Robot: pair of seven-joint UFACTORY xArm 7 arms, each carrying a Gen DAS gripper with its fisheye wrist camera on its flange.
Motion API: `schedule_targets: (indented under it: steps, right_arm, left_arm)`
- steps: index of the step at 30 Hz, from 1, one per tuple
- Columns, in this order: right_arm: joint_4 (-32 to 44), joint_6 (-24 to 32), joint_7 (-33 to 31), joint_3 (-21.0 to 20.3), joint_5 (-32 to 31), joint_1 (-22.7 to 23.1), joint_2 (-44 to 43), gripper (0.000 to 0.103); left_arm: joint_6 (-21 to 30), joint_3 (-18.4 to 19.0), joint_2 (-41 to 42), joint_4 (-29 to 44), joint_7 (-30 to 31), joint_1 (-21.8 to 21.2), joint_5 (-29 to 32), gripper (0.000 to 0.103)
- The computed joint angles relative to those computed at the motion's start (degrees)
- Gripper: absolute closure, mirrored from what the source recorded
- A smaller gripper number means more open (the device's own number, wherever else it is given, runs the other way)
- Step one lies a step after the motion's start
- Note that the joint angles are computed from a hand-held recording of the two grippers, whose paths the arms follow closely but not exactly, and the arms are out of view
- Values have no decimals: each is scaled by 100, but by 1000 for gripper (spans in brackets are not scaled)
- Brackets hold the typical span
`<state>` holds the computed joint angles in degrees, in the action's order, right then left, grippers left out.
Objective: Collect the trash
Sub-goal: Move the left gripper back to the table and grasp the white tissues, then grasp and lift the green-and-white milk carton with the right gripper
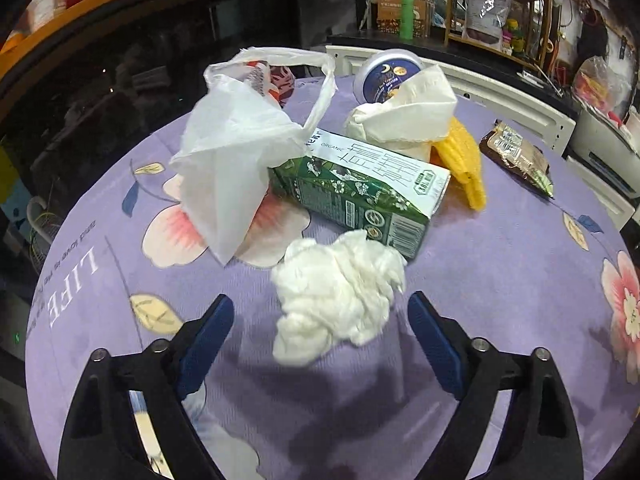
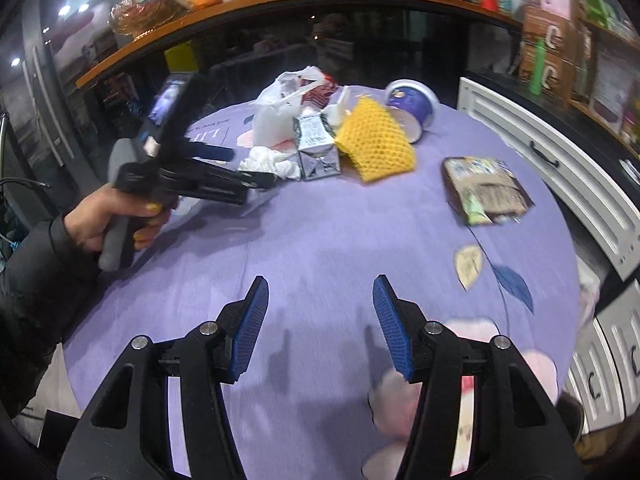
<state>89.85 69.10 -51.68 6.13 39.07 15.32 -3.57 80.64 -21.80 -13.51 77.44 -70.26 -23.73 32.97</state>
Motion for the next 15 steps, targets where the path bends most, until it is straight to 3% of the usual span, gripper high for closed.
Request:
schedule_targets:
  steps: [2, 4, 6, 12, 15]
  right_arm:
    - [347, 3, 122, 95, -80, 72, 261, 48]
    - [882, 48, 364, 233, -207, 167, 662, 48]
    - [1474, 251, 638, 363, -293, 236, 1093, 48]
    - [3244, 517, 1368, 757, -847, 670, 2377, 48]
    - [4170, 690, 1605, 811, -1435, 1091, 3023, 48]
  left_arm:
    - [-32, 37, 7, -36, 101, 1, -15, 33]
    - [-147, 58, -76, -146, 107, -11, -84, 55]
    - [-98, 16, -128, -176, 36, 2, -104, 62]
    - [41, -289, -558, -279, -363, 39, -26, 66]
    - [140, -432, -727, -278, -498, 91, -93, 66]
